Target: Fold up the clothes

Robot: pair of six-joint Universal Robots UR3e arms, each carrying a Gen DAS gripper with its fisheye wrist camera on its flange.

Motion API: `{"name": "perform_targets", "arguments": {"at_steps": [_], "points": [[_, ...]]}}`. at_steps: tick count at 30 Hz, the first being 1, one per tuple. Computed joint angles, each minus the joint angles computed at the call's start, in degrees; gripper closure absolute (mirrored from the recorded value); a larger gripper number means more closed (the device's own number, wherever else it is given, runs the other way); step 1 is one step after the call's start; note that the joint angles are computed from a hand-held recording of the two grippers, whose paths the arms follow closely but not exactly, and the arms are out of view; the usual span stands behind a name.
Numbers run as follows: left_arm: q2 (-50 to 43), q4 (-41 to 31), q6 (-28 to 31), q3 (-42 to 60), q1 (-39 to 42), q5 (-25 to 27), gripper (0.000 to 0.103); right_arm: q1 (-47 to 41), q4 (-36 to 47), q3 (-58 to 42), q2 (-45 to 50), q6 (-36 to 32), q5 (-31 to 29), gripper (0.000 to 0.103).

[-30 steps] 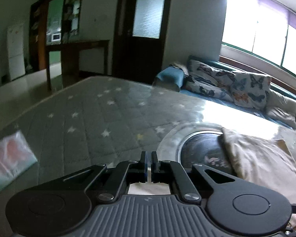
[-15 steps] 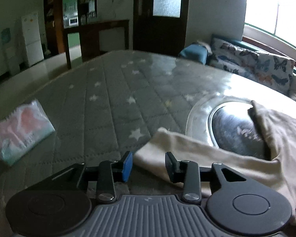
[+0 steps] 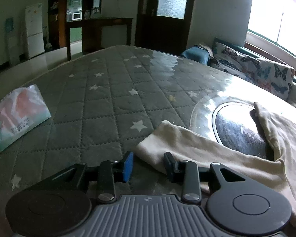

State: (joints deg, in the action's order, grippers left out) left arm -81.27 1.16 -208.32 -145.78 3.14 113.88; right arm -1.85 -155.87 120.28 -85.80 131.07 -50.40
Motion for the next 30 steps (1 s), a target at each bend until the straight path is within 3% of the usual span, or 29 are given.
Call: {"name": "perform_targets", "arguments": {"at_steps": [1,2,5,12,21,25,27,30], "points": [[-0.80,0.15,0.31,0.53,-0.34,0.41,0.080,-0.12,0.25,0.07,-0.18,0.00,0.17,0.051],[-1.21,0.22,0.42,0.90,-0.26,0.38,0.090,-0.26,0.58,0.12,-0.40,-0.01,0.38,0.051],[-0.30,-0.84,-0.11,2.02,0.71,-0.87,0.097,-0.87,1.57,0.39,-1.41,-0.23,1.18,0.051],[0.10,-2.11,1.46,12.62,-6.43,-0.47,0.098,-3.88,3.29,0.60,-3.93,1.16,3.63,0.051],[-16.73,0.25,6.82,39.19,-20.88,-6.32,0.098,-10.51,1.46,-0.02,-5.06,5.60,4.02,0.051],[-24.46,0.79,6.91,47.86,-24.33,-12.43,0.097,-13.46,0.14,-0.56,-4.26,8.02,3.22,0.051],[-27.49,0.09,8.30,50.86,-25.38,-16.77,0.085,-14.65,-0.01,-0.68,-3.80,8.72,2.62,0.051],[-28.53,-1.52,11.32,51.06,-26.15,-19.04,0.075,-16.41,0.89,-0.79,-3.41,8.78,1.95,0.051]]}}
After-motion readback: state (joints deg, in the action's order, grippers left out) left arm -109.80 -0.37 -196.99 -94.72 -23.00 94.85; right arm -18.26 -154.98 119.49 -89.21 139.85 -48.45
